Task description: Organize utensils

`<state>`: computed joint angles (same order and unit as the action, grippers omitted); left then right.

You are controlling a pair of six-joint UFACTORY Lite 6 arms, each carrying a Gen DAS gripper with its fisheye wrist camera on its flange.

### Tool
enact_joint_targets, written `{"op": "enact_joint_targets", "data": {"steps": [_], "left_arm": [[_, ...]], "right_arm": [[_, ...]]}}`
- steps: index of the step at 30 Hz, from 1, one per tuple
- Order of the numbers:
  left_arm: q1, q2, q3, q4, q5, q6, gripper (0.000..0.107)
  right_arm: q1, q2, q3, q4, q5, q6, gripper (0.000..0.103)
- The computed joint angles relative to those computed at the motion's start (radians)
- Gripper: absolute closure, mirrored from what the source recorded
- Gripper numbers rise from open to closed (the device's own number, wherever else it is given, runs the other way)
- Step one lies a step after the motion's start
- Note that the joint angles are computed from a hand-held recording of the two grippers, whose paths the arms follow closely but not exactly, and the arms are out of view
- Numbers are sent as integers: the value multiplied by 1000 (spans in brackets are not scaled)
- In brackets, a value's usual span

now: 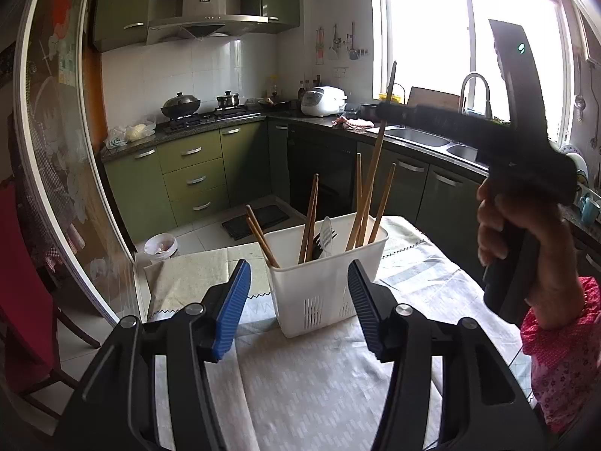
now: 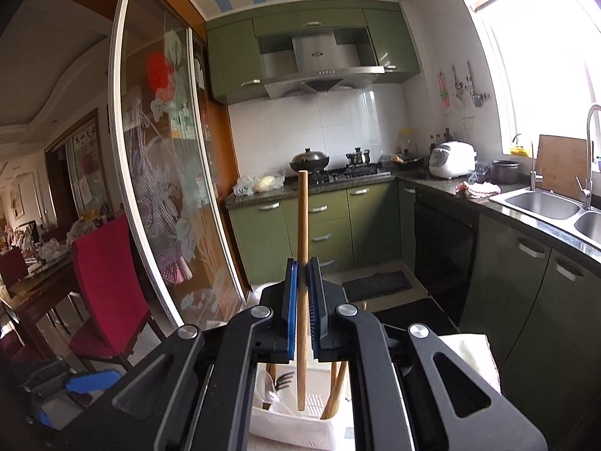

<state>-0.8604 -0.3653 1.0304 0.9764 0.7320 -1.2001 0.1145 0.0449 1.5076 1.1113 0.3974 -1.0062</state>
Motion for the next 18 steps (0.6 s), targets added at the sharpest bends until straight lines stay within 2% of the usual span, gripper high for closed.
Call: {"op": "enact_joint_targets", "data": {"steps": [4, 7, 9, 11, 13, 15, 16, 18], "left_arm": [[-69, -69, -103, 76, 42, -141, 47], [-103, -114, -164, 107, 57, -225, 42], [-109, -129, -186, 125, 65, -258, 38], [-135, -133, -199, 151, 100, -294, 28], [-184, -146, -228, 193, 158, -356, 17], [-245, -151, -255, 229, 226, -411, 14], [-267, -147, -265, 237, 253, -427, 12], [-291, -151, -287, 239, 275, -455, 11]], "right_arm": [[35, 14, -113, 49, -47, -88, 96], [56, 1, -214, 159, -86, -230, 96], [71, -13, -267, 212, -111, -306, 92], [86, -45, -337, 311, -136, -423, 67], [84, -101, -427, 437, -128, -555, 58], [94, -178, -524, 548, -146, -672, 49], [93, -218, -571, 568, -148, -697, 42], [98, -312, -678, 575, -159, -707, 36]]}}
